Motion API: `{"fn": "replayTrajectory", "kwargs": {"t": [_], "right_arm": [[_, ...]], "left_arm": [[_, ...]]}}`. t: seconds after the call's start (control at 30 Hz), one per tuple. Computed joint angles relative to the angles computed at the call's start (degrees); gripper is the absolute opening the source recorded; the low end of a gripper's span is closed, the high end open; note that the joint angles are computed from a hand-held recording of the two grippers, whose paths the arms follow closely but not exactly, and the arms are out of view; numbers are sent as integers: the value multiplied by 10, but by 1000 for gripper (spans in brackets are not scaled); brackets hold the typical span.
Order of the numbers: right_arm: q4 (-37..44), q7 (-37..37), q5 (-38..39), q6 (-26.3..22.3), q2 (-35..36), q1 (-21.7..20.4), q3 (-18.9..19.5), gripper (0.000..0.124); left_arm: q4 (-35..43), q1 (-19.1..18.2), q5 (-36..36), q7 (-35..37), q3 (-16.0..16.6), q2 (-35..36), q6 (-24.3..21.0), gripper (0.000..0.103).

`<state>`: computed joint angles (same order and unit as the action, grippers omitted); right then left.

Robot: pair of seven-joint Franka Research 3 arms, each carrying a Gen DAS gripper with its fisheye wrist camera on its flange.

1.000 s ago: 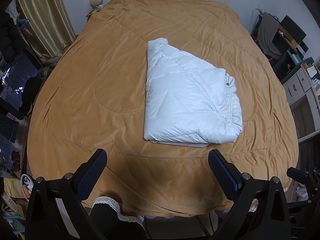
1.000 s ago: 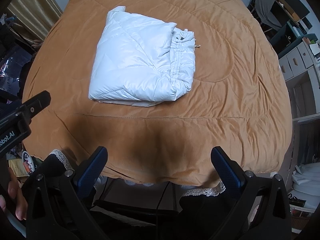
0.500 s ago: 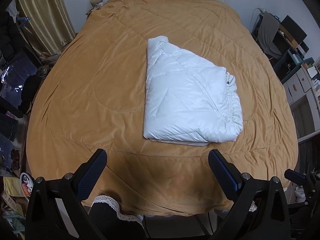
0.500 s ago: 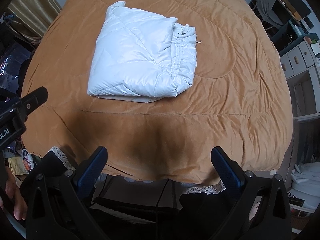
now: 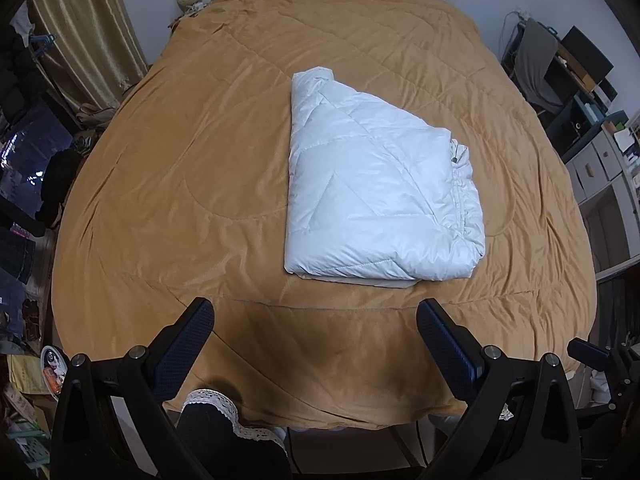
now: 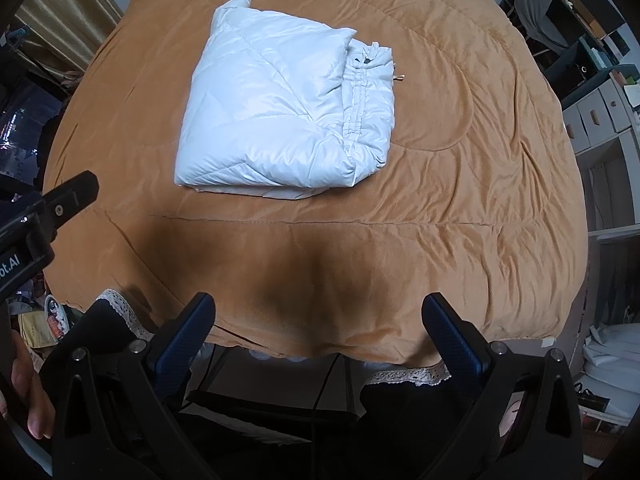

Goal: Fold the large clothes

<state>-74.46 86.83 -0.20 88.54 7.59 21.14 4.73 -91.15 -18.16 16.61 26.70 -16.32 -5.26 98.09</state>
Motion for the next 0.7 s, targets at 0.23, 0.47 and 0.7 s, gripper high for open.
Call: {"fn": "replayTrajectory", "kwargs": {"t": [0.23, 0.47, 0.7], "right_arm": [[4, 4, 0, -6, 3, 2, 0, 103], [2, 4, 1, -10, 2, 2, 0, 103], [2, 1, 3, -12, 3, 2, 0, 103]], "left_arm": [[-1, 0, -1, 0, 1, 0, 1, 101], [-5, 1, -6, -1, 2, -2, 4, 101], [-6, 2, -8, 0, 1, -3, 4, 101]]}}
